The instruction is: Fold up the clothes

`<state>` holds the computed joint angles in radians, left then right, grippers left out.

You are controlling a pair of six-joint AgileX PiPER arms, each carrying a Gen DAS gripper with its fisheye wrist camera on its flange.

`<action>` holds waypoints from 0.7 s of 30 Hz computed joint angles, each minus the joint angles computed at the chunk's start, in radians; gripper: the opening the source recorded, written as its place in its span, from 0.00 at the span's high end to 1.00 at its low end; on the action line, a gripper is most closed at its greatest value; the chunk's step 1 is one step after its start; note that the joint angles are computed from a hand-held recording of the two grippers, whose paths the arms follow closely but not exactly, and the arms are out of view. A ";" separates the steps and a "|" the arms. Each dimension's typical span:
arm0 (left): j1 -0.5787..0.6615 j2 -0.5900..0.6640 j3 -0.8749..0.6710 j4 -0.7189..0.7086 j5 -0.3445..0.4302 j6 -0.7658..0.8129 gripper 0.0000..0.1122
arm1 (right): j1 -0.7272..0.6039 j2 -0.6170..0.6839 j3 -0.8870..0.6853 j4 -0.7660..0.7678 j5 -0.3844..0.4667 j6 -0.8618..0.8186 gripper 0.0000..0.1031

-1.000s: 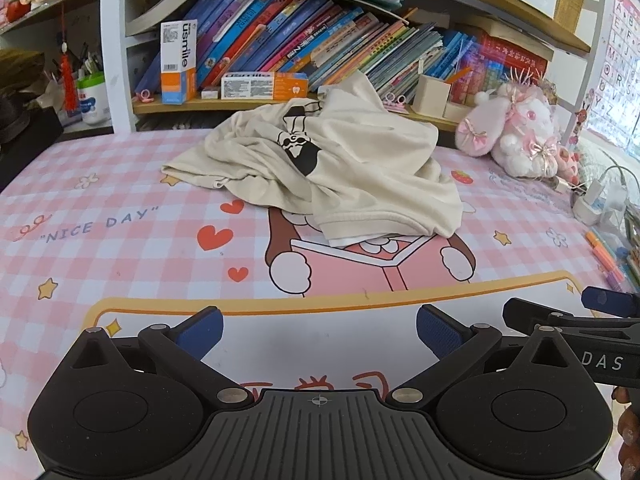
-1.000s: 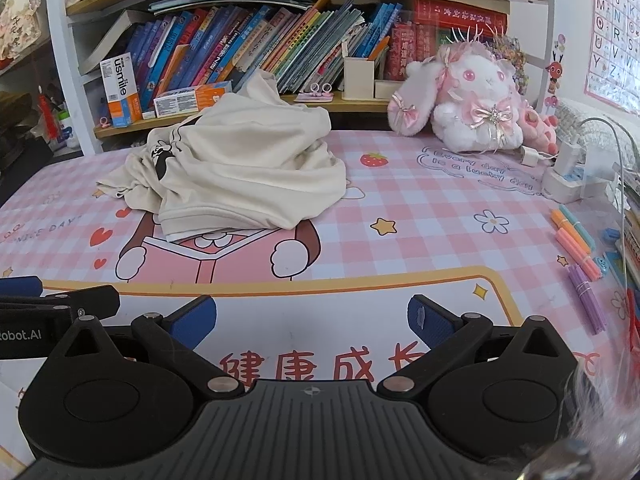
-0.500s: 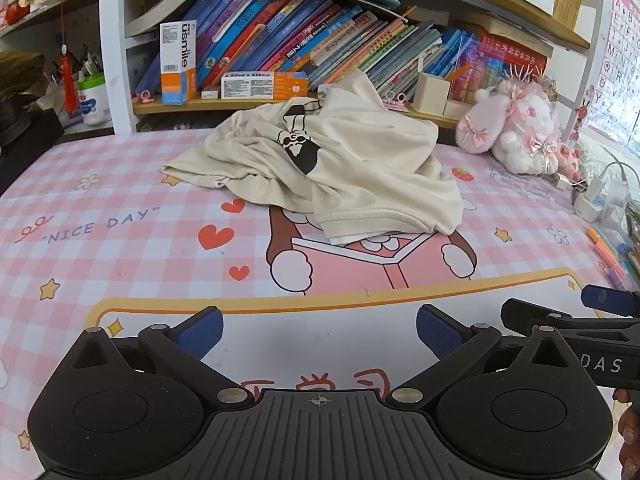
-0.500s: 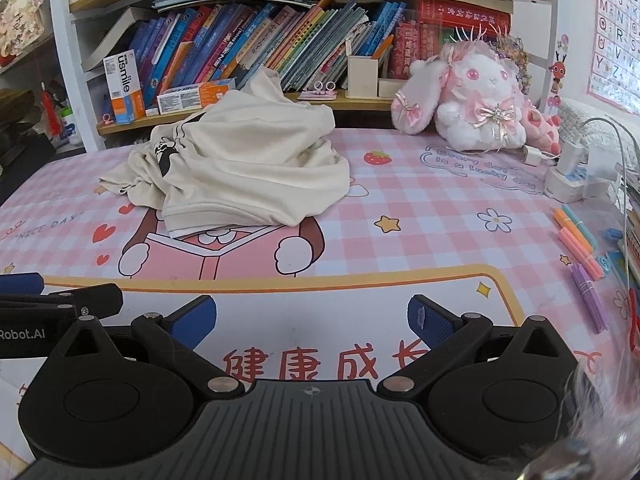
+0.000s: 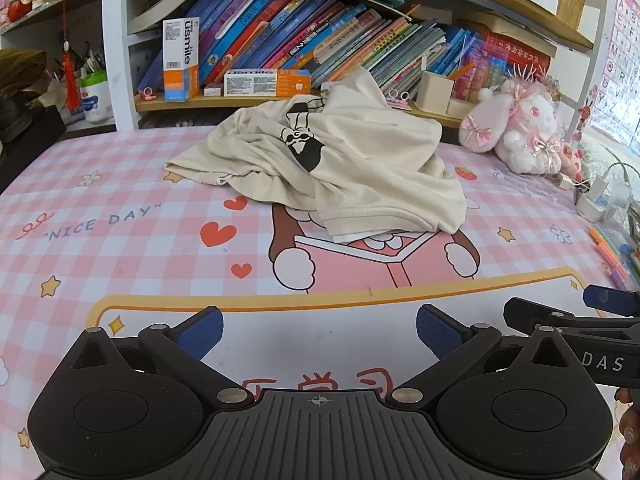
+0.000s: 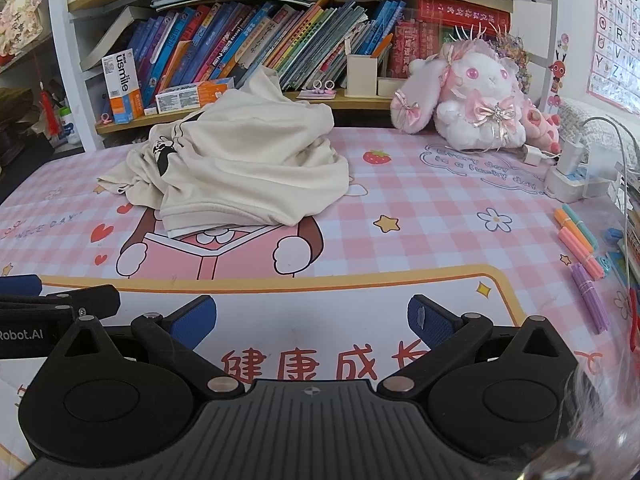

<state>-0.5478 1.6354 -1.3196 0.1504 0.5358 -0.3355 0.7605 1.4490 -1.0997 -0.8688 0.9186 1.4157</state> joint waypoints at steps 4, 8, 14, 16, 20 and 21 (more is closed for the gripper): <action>-0.001 -0.001 0.000 -0.003 -0.002 0.005 0.08 | -0.004 0.000 0.000 0.004 0.000 -0.003 0.00; 0.001 -0.001 0.001 -0.007 -0.005 0.012 0.08 | -0.005 0.000 0.000 0.004 -0.002 -0.005 0.00; 0.003 0.003 -0.002 -0.009 -0.004 0.011 0.08 | -0.007 0.005 -0.004 0.006 0.001 -0.008 0.00; 0.002 0.003 -0.002 -0.009 -0.006 0.013 0.08 | -0.007 0.005 -0.005 0.005 0.002 -0.007 0.00; -0.004 0.005 -0.004 0.017 -0.005 -0.004 0.08 | -0.006 0.007 -0.006 0.004 0.003 -0.006 0.00; -0.004 0.005 -0.004 0.019 -0.004 -0.006 0.08 | -0.006 0.008 -0.007 0.004 0.003 -0.005 0.00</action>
<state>-0.5520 1.6400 -1.3233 0.1698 0.5318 -0.3412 0.7546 1.4567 -1.1062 -0.8651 0.9218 1.4106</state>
